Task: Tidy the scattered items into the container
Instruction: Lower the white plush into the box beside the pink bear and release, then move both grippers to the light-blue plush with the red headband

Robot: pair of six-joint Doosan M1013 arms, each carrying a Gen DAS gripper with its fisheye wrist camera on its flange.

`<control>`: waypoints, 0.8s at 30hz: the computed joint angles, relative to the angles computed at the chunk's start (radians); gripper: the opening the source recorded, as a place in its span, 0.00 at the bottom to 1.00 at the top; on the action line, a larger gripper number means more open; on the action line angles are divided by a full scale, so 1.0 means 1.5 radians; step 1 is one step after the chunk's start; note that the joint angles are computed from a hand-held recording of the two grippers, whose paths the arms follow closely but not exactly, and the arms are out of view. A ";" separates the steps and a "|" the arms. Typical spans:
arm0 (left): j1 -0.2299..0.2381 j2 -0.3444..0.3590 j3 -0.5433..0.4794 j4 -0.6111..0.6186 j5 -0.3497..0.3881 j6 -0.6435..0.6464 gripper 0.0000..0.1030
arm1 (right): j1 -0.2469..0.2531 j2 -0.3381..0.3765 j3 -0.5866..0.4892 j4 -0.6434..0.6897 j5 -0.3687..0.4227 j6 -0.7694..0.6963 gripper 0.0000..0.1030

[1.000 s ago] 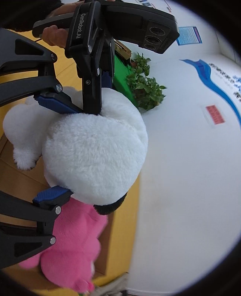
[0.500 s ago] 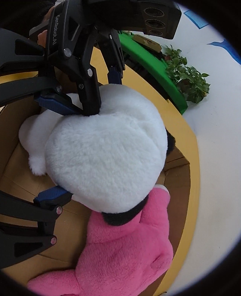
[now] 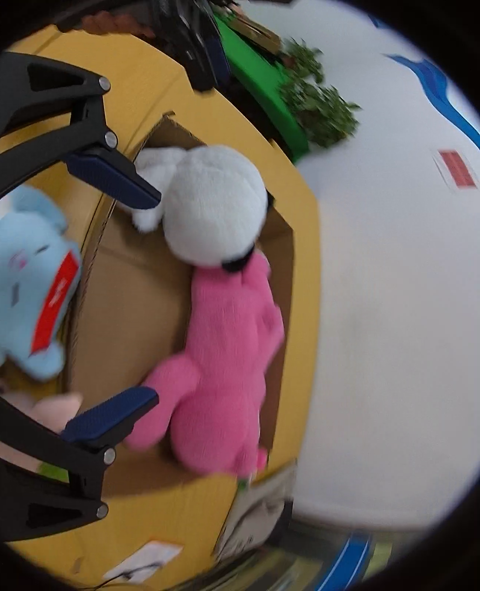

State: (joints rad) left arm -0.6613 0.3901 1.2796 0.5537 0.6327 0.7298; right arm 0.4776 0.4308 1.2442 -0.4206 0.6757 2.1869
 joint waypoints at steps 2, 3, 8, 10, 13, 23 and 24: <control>-0.023 -0.003 0.004 0.024 -0.001 -0.010 1.00 | 0.004 -0.018 0.027 -0.051 -0.001 0.045 1.00; -0.035 -0.004 0.005 0.028 0.001 -0.010 1.00 | 0.007 -0.029 0.044 -0.083 -0.001 0.072 1.00; -0.074 0.000 0.005 0.040 0.007 -0.009 1.00 | 0.023 -0.075 0.107 -0.186 -0.012 0.179 0.99; -0.080 -0.003 0.012 0.031 0.002 -0.017 1.00 | 0.028 -0.088 0.124 -0.221 -0.010 0.205 0.99; -0.085 -0.005 0.018 0.018 -0.006 -0.027 1.00 | 0.032 -0.105 0.147 -0.251 -0.008 0.230 0.99; -0.100 -0.018 0.040 0.042 -0.019 -0.075 1.00 | 0.033 -0.127 0.178 -0.254 -0.016 0.243 0.99; -0.100 -0.019 0.042 0.037 -0.023 -0.075 1.00 | 0.034 -0.128 0.179 -0.255 -0.017 0.242 0.99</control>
